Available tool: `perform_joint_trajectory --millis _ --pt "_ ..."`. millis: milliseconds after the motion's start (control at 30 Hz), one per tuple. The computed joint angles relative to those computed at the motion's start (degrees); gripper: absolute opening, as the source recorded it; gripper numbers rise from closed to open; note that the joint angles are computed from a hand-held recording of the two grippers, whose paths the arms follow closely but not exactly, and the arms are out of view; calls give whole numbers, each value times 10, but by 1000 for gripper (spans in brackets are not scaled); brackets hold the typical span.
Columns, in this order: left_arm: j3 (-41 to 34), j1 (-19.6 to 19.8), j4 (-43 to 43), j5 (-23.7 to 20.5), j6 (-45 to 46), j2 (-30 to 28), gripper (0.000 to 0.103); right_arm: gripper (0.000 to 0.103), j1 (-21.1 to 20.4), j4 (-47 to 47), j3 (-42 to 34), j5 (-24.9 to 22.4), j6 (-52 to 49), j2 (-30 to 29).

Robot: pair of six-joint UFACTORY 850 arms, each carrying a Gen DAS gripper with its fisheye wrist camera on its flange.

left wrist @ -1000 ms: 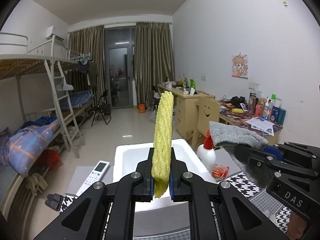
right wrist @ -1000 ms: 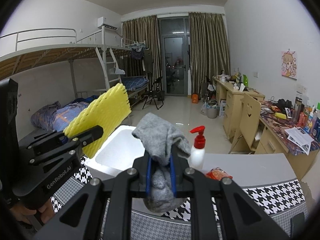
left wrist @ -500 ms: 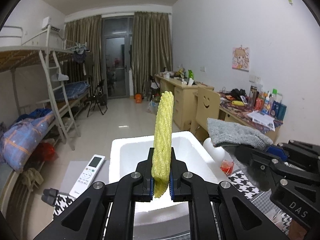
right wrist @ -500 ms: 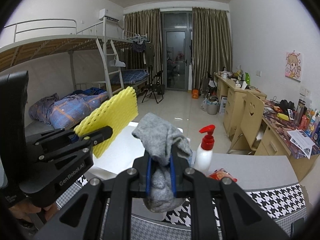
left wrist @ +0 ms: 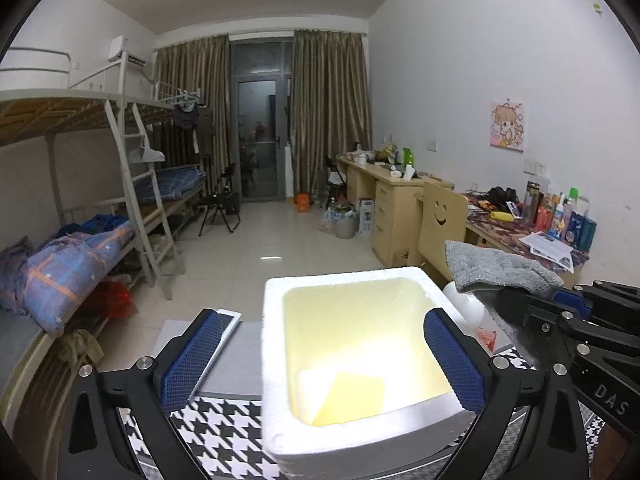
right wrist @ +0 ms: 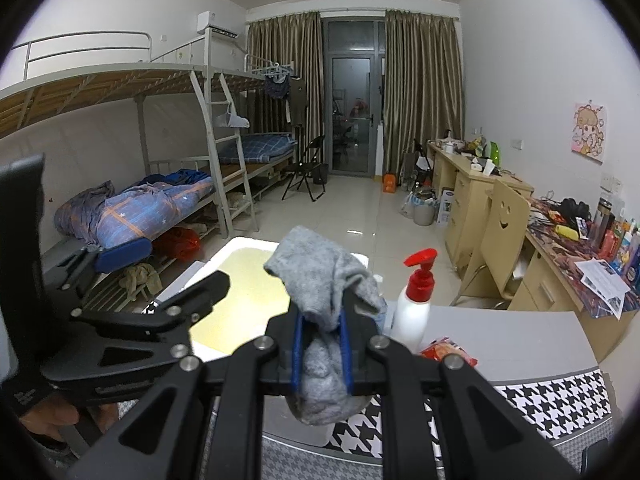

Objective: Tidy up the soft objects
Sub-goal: 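Release the sponge with the left tool while the right tool drops the sock into the box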

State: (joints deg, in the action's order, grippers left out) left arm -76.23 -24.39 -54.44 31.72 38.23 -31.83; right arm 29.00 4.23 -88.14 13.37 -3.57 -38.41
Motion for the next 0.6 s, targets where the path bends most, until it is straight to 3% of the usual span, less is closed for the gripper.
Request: perform_joint_trajectory --millis 600 --pt "33 -1 -71 64 42 18 102 19 5 -103 -51 -34 92 -34"
